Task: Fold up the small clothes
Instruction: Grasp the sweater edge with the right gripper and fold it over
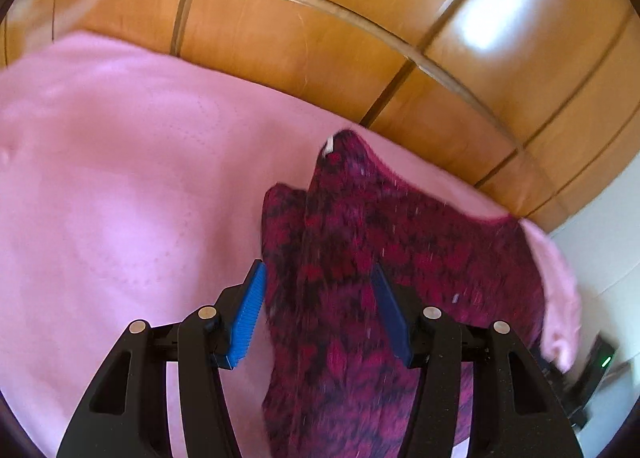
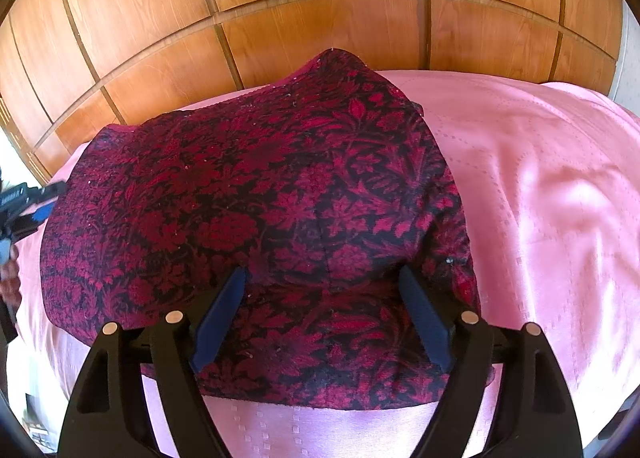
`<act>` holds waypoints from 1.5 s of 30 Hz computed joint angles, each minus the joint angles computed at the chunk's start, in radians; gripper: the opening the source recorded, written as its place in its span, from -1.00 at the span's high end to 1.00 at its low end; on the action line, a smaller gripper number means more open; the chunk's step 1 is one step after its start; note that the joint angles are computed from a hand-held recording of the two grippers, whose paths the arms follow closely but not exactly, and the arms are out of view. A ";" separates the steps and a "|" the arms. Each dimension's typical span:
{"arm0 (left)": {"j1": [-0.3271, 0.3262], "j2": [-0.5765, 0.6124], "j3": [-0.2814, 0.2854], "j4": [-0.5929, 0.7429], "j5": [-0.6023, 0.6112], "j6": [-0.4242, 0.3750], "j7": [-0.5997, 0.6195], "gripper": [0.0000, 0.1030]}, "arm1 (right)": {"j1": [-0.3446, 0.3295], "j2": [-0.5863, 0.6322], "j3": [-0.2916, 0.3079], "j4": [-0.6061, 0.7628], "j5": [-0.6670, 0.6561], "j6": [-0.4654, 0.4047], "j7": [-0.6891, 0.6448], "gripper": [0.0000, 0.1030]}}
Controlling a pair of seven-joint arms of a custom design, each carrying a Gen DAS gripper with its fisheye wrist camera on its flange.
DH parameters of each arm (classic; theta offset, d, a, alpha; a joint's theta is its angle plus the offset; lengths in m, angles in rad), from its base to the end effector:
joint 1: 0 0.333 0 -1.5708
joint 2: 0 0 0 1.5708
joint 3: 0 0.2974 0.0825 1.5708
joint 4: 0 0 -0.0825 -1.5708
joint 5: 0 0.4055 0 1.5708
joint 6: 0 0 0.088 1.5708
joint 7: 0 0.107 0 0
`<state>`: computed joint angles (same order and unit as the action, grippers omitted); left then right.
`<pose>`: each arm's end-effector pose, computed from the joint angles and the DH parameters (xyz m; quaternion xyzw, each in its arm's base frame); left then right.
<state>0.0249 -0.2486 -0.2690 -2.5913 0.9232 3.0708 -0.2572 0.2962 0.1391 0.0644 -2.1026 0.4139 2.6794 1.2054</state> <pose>0.4414 -0.1744 0.3654 -0.8358 0.4061 -0.3447 0.1331 0.5803 0.2048 0.3670 -0.8048 0.5381 -0.0560 0.2442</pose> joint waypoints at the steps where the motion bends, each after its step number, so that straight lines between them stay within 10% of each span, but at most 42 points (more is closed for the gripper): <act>1: 0.006 0.019 0.013 0.005 0.000 0.034 0.004 0.20 | 0.000 0.000 0.000 0.000 0.000 0.001 0.000 -0.55; 3: -0.032 0.052 0.066 0.010 -0.072 0.068 0.090 0.65 | 0.001 0.001 0.001 -0.001 0.002 0.004 -0.001 -0.57; 7: 0.001 0.059 0.019 0.044 -0.038 0.002 0.072 0.79 | 0.000 -0.001 0.002 -0.006 0.009 0.010 -0.005 -0.57; 15: -0.058 0.124 0.035 0.098 -0.015 -0.153 0.013 0.77 | -0.011 0.003 0.004 0.008 0.053 -0.017 -0.044 -0.57; 18: -0.087 0.075 0.039 0.084 -0.032 -0.216 0.003 0.44 | -0.028 -0.002 0.005 0.028 0.085 -0.078 -0.102 -0.56; 24: -0.131 -0.044 -0.028 0.058 0.045 -0.404 -0.085 0.37 | -0.133 -0.008 -0.013 0.133 0.511 -0.259 -0.337 -0.49; 35: -0.234 0.017 -0.078 0.129 0.137 -0.388 -0.064 0.37 | -0.220 0.357 -0.004 0.492 0.435 -0.504 -0.135 -0.45; 45: -0.292 0.167 -0.020 0.219 0.054 -0.373 0.052 0.37 | -0.286 0.374 0.022 0.514 0.441 -0.685 -0.217 -0.32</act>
